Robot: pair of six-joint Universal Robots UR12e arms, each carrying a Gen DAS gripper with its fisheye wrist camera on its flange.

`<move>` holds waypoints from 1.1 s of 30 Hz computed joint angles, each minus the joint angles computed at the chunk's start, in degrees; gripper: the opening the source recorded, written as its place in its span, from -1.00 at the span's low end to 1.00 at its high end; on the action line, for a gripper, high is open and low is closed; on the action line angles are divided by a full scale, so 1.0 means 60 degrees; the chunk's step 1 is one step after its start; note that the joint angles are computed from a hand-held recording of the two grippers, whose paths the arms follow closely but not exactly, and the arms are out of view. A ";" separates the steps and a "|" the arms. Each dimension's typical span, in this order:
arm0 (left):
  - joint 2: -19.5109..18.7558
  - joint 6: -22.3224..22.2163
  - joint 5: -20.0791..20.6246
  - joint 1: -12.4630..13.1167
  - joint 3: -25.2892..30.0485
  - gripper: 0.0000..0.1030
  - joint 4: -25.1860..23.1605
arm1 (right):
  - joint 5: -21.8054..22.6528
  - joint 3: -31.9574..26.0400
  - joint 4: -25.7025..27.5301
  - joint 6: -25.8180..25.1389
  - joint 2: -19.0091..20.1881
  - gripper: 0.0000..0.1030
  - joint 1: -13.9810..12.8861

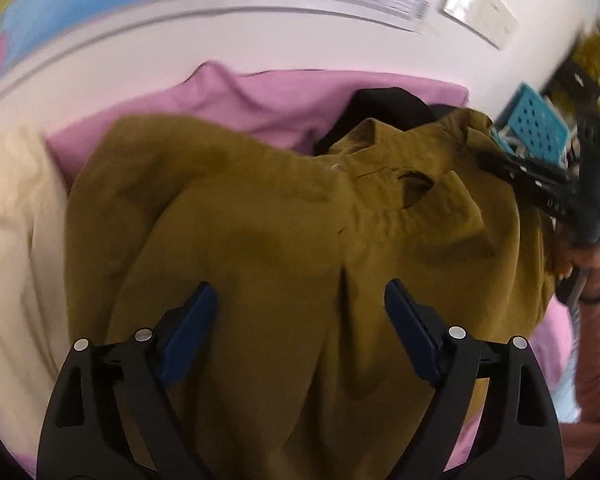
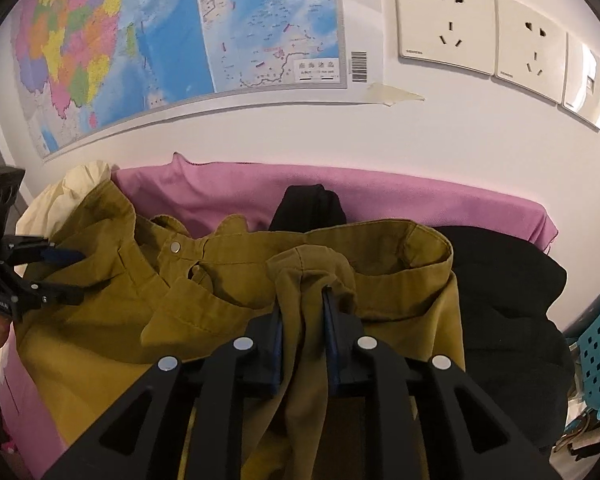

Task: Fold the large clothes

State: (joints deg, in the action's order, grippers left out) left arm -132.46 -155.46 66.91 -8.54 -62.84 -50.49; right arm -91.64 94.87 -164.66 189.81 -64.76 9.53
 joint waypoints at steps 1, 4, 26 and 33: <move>0.0011 0.0145 0.0332 -0.0088 -0.0053 0.28 0.0236 | -0.0029 -0.0005 0.0025 -0.0048 0.0002 -0.65 0.0014; -0.0117 -0.0005 0.1704 -0.0303 0.0062 -0.89 0.0518 | -0.0014 0.0021 -0.0084 -0.0062 -0.0012 -0.65 0.0017; -0.0224 -0.1820 0.1182 0.0260 0.0006 -0.81 0.1212 | 0.0900 0.1810 -0.0290 0.0969 -0.1037 -0.94 -0.0640; -0.0229 -0.2203 0.1119 0.0270 -0.0130 -0.77 0.1377 | 0.0522 0.2279 -0.1160 0.2100 -0.1270 -0.93 -0.0923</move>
